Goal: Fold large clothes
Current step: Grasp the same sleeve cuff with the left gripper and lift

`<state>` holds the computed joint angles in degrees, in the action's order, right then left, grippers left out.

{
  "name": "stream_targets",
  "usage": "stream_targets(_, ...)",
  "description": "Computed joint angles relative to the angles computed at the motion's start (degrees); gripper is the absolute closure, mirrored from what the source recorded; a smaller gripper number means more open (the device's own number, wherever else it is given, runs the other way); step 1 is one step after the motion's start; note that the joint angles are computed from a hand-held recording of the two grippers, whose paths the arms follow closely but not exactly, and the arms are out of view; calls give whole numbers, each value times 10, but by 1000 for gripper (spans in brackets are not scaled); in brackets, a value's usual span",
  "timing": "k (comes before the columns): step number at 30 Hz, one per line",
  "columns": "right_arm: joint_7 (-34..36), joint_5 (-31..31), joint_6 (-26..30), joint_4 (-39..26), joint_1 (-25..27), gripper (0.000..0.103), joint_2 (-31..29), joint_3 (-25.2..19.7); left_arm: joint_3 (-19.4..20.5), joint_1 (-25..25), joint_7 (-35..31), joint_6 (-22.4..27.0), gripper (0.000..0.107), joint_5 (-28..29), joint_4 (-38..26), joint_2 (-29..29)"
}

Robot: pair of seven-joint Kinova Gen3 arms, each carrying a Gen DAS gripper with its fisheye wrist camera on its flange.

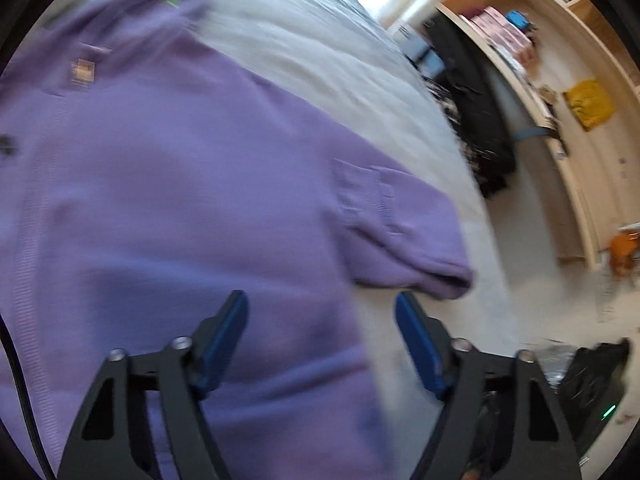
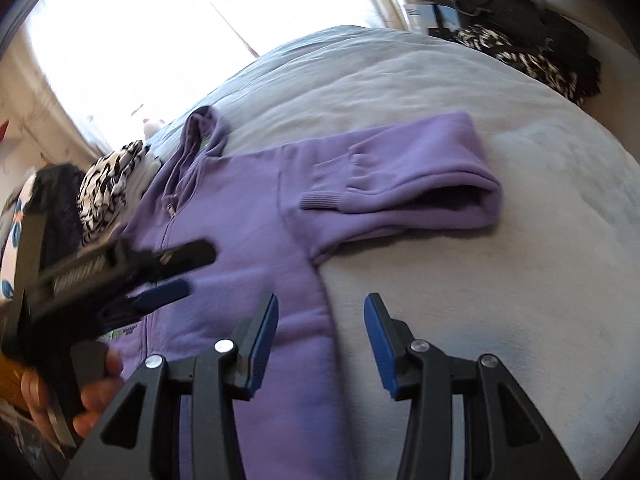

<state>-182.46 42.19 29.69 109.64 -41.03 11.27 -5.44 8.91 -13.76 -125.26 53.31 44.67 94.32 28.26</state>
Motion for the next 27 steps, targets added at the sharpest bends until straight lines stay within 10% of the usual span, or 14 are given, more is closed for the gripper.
stream_targets(12,-48,22,-45,52,17,58,-18,10,33,60,146,34,49,-10,-160,154)
stream_targets(27,-85,44,-81,75,29,58,-22,10,50,58,178,19,53,-40,-181,138)
